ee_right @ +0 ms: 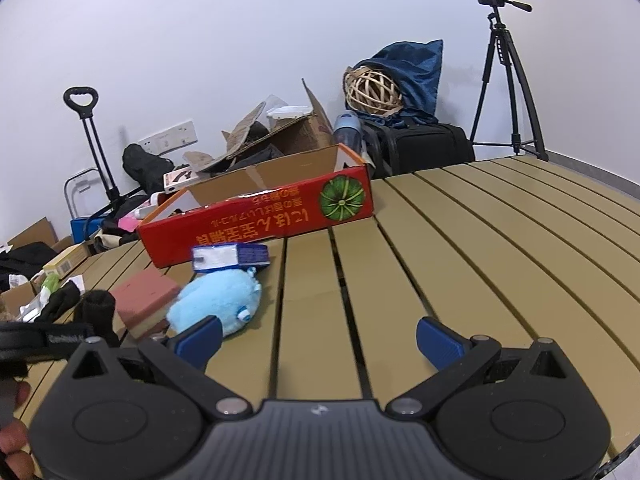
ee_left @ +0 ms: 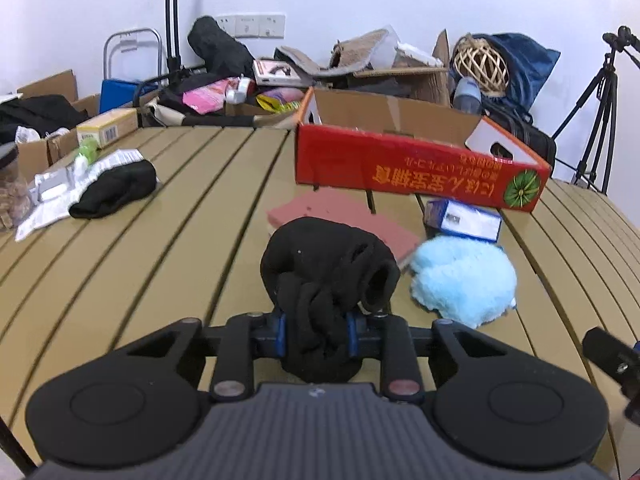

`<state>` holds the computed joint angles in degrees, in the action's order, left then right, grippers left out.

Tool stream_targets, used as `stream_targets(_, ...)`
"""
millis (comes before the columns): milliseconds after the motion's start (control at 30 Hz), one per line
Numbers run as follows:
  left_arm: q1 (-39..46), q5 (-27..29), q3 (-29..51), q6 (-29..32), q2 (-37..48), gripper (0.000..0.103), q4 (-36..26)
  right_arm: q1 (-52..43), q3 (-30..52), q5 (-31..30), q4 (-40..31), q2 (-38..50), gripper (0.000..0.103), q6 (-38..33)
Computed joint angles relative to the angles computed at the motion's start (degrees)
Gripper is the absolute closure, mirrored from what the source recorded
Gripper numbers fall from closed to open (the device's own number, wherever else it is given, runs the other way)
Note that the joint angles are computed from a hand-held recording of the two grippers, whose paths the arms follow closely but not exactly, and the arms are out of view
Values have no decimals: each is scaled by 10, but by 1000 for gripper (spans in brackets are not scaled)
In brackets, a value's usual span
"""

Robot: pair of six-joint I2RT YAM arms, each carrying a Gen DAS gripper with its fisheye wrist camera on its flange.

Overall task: Collect trash
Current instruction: 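Close the right gripper on the light-blue plush while the left holds the sock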

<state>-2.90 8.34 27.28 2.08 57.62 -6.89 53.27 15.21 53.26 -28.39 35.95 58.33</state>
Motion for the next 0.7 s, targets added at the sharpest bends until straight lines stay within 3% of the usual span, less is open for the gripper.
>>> stream_targets(333, 82, 58, 15, 33, -50, 76, -20, 29, -8, -9, 71, 32, 0, -5)
stream_targets(567, 162, 127, 49, 65, -16, 76, -44, 51, 51, 19, 93, 174, 0, 6)
stream_targets(700, 196, 148, 66, 81, 10, 76, -51, 28, 95, -3, 122, 258, 0, -14)
